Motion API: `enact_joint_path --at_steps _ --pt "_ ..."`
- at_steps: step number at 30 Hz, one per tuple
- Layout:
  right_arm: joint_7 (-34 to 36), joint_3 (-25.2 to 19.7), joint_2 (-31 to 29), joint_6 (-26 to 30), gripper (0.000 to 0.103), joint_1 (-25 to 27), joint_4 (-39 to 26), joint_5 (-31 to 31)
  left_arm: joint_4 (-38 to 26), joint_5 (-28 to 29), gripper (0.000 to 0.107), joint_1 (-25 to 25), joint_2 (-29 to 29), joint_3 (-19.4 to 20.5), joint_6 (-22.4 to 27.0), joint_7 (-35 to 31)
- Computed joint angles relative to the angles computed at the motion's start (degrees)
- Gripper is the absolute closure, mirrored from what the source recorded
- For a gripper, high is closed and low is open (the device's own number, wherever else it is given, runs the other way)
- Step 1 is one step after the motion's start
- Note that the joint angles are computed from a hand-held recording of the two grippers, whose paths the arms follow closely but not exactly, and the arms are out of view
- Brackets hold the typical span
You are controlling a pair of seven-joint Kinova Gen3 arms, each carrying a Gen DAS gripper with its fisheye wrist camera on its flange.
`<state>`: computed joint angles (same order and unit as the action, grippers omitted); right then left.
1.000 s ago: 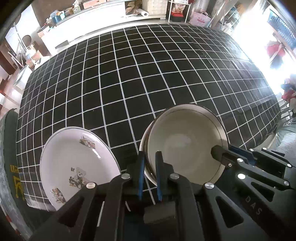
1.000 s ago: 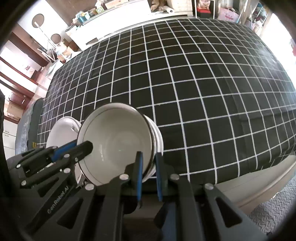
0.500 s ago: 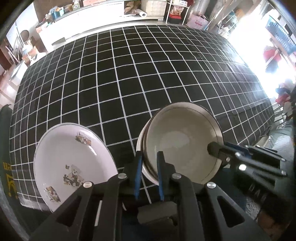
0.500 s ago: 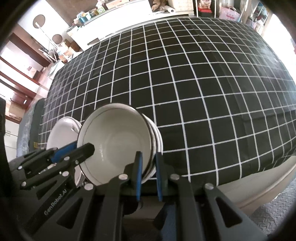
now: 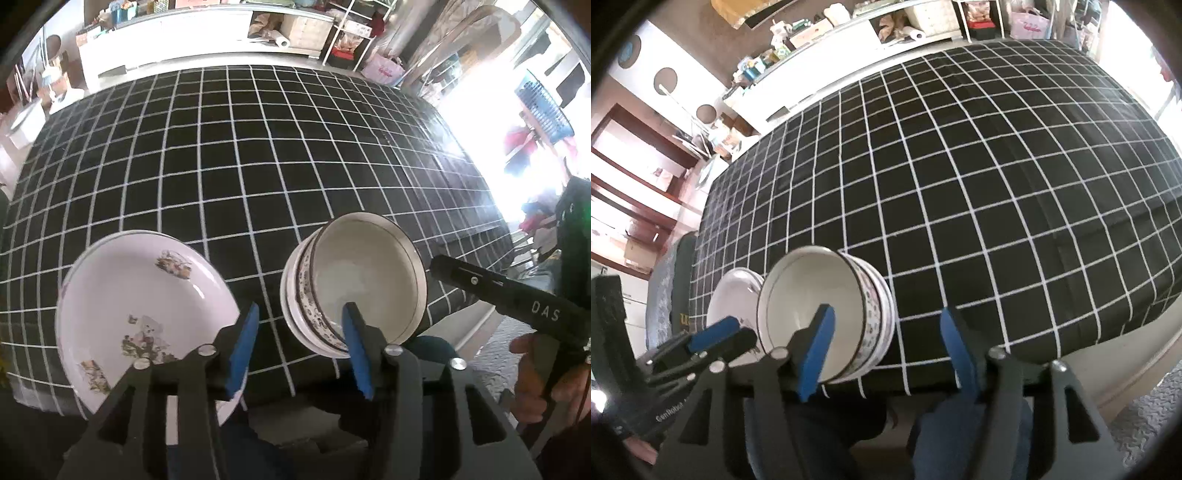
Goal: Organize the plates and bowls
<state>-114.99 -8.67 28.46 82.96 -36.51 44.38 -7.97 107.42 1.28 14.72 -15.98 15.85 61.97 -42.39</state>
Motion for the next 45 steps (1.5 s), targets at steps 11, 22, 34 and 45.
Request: enact_joint_path --at_steps 11,22,34,45 --pt "0.1 -2.0 5.3 0.3 0.037 2.2 -1.3 -6.9 6.6 10.3 0.046 0.0 2.3 -7.2 -8.6 -11.8" --pt "0.0 -2.4 7.7 1.3 0.035 3.6 -1.2 -10.3 7.5 14.8 0.045 -0.3 7.5 -7.4 -11.1 -18.4" --pt "0.9 -2.6 6.2 -0.8 0.035 5.5 3.0 -11.7 6.2 15.3 0.043 1.4 13.1 -6.2 -14.3 -18.3" --pt "0.6 -2.6 5.4 -2.3 0.035 5.2 4.2 -11.2 4.1 10.8 0.036 2.8 14.7 -5.4 -13.8 -12.9"
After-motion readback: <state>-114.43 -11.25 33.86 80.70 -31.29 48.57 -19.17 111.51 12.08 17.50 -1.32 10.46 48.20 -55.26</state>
